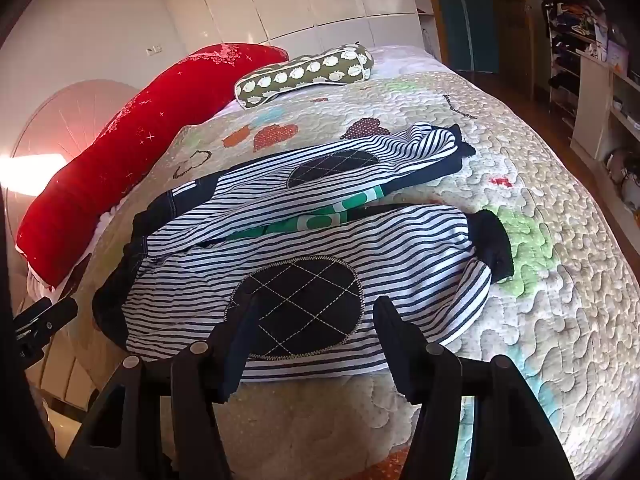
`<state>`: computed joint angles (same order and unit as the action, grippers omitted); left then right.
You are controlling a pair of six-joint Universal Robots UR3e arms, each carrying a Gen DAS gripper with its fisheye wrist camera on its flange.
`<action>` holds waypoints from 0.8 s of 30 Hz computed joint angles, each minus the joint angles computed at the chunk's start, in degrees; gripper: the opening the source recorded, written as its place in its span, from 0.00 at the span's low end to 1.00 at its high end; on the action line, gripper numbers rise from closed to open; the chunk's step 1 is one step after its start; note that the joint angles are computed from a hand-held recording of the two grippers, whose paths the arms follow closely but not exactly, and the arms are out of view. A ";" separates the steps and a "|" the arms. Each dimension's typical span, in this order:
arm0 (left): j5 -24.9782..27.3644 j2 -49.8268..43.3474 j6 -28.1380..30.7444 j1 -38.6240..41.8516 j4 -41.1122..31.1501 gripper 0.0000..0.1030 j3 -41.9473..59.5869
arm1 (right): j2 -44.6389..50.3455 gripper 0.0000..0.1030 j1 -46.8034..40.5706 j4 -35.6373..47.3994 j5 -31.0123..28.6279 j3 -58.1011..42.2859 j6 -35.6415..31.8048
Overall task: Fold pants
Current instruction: 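Move both tools toward the spread-out navy striped pants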
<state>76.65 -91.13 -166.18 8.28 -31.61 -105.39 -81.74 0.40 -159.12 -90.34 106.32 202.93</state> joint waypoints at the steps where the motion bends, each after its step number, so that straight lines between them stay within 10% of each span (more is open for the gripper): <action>1: -0.34 0.04 -0.01 0.20 -0.06 0.95 -0.04 | -0.01 0.62 -0.08 -0.61 0.25 0.29 -0.19; 14: 0.76 0.19 0.64 -1.25 0.55 0.95 -1.75 | -0.41 0.63 -0.39 -2.58 0.12 2.69 -1.05; 24: 2.87 -1.17 2.06 -3.58 -0.03 0.95 -3.57 | -0.17 0.64 3.02 3.07 -11.95 -0.62 -3.10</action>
